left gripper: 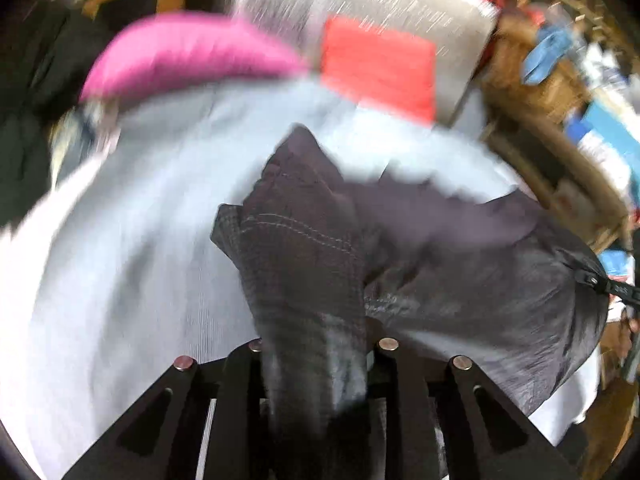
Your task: Fold large clothes
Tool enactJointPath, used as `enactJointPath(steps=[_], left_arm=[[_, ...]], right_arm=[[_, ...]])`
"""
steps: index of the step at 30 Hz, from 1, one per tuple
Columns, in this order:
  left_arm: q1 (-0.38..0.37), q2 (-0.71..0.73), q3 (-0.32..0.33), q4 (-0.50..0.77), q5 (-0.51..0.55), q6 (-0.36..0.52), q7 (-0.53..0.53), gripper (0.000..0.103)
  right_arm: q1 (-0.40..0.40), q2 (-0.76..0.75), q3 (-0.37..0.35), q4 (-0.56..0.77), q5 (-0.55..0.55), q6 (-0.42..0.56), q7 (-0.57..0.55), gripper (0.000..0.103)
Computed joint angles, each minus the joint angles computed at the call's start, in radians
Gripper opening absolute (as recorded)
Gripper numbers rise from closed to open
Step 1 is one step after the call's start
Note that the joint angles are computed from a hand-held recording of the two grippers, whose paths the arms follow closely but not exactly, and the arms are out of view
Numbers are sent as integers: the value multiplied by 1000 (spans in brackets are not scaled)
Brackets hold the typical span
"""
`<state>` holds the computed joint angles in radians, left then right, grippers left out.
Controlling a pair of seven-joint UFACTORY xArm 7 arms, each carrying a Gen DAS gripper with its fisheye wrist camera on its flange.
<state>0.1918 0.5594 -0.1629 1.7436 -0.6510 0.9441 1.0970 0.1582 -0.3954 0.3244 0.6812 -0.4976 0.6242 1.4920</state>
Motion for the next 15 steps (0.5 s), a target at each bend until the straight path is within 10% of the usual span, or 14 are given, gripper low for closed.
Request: enactJointPath(steps=[4, 8, 15], left_arm=[[-28, 78, 49, 60, 96, -15, -156, 73], [-2, 113, 38, 197, 157, 57, -191, 76], [38, 8, -30, 78, 46, -113, -114, 78]], right_arm=[[-49, -25, 39, -152, -10, -119, 237, 80], [-35, -102, 35, -143, 6, -4, 203, 80], [-83, -172, 90, -58, -75, 64, 221, 80]])
